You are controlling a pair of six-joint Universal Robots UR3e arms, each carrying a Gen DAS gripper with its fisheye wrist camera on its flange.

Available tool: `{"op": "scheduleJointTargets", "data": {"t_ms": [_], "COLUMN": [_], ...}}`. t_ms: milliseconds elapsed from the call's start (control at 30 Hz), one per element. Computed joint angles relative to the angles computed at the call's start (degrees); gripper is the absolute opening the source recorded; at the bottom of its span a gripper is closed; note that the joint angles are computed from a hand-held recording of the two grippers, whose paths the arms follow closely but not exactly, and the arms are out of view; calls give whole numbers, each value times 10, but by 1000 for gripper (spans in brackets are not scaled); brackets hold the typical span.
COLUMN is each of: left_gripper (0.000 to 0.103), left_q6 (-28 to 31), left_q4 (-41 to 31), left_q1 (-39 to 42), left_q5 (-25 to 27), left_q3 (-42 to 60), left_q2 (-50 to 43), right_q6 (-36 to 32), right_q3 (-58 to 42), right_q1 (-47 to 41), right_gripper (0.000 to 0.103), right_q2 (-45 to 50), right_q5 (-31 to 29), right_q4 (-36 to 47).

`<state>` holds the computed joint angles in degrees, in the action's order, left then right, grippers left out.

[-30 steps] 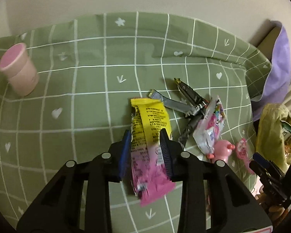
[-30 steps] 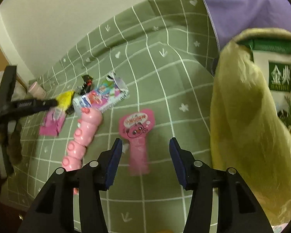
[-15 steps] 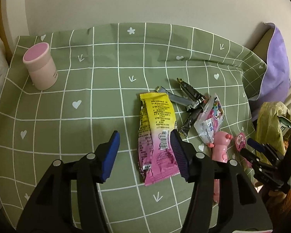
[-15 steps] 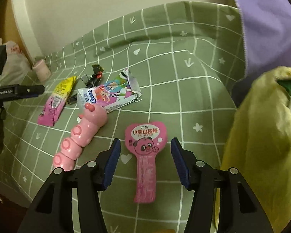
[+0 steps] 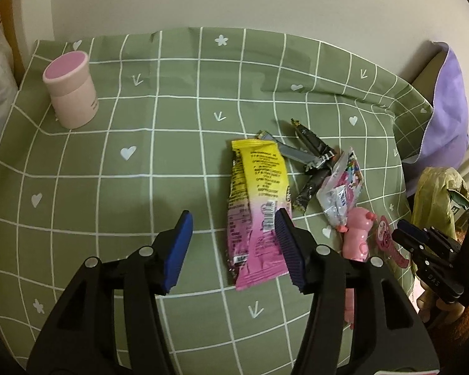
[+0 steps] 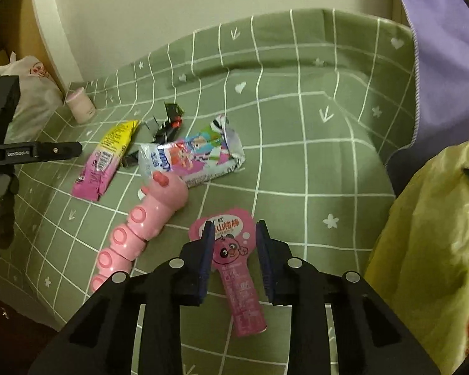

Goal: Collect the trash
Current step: 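Grasp the yellow-pink packet with the left tool while the right tool grasps the pink lollipop, then lift the packet and lollipop and carry both over the bin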

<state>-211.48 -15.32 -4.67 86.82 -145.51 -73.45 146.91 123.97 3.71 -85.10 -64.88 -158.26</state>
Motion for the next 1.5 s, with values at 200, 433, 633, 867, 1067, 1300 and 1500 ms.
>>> {"op": "scheduleJointTargets", "data": {"t_ms": [200,433,633,867,1067,1300,1500], "left_gripper": [52,52,52,53,54,53,24], "left_q6": [-4,-22,-35,-31,-12,-36,-60], "left_q4": [5,-4,-39,-34,-52,-83,-63], "left_q1": [-19,-40,-43,-48,-56,-42,-70], "left_q5": [7,21,39,40,60,40,49], "left_q3": [29,34,24,49,156,203,158], "left_q2": [-32,-32,8,-18,-129,-209,-129], "right_q6": [-61,-71,-66,-51,-42,-75,-110], "right_q3": [34,-3,-22,2,37,88,96], "right_q1": [-26,0,2,-27,-33,-86,-146], "right_gripper": [56,56,46,45,46,46,46], "right_q2": [-38,37,51,-28,-90,-188,-268], "right_q5": [35,-3,19,55,36,63,109], "right_q4": [22,3,1,30,25,70,138]}}
